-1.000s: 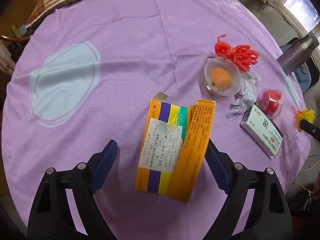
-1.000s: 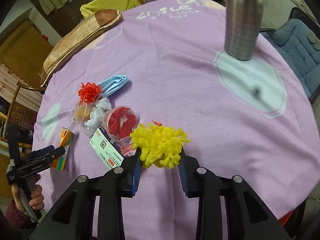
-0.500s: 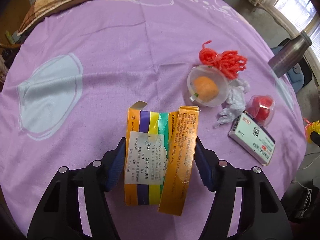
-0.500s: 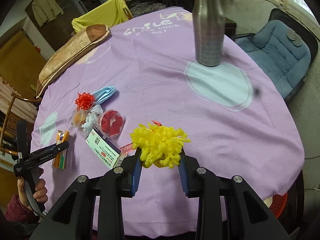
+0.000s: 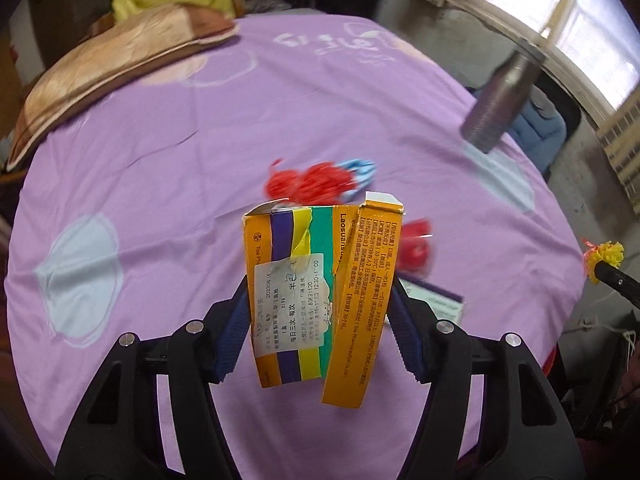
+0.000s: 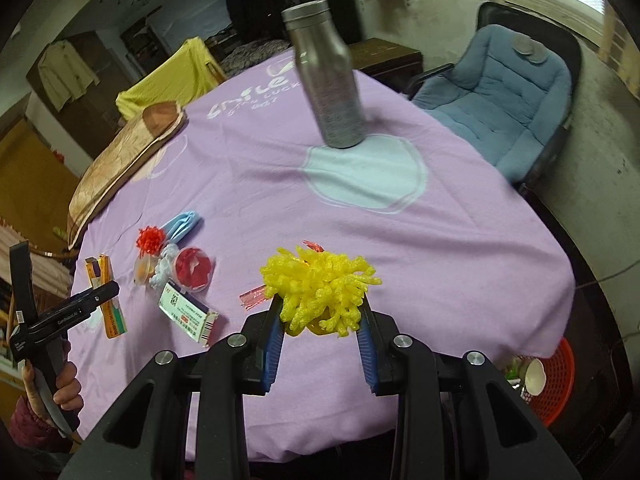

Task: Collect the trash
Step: 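Carry the boxes and pom-pom to the red wastebasket and open both tools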

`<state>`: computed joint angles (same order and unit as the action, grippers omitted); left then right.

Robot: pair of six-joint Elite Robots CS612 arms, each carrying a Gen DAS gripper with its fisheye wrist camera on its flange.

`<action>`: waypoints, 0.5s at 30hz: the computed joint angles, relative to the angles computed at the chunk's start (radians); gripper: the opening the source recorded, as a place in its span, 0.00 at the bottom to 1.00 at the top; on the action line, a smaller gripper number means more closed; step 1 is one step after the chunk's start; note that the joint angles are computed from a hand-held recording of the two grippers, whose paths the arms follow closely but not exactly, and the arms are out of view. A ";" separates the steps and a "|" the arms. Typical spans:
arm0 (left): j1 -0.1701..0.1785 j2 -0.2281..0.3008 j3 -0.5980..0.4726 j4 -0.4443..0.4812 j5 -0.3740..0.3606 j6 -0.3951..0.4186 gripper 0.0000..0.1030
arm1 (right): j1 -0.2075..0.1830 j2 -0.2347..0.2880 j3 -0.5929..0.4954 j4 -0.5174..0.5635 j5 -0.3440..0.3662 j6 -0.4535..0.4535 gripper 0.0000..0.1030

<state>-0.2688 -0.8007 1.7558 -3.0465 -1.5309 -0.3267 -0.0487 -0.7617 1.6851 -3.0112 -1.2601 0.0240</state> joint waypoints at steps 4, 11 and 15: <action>-0.028 0.010 -0.038 0.005 -0.024 0.066 0.61 | -0.032 -0.017 0.051 -0.063 -0.021 0.060 0.32; -0.087 0.036 -0.108 0.045 -0.085 0.186 0.61 | -0.107 -0.043 0.152 -0.149 -0.086 0.187 0.32; -0.119 0.053 -0.145 0.078 -0.113 0.243 0.61 | -0.156 -0.052 0.209 -0.182 -0.125 0.258 0.32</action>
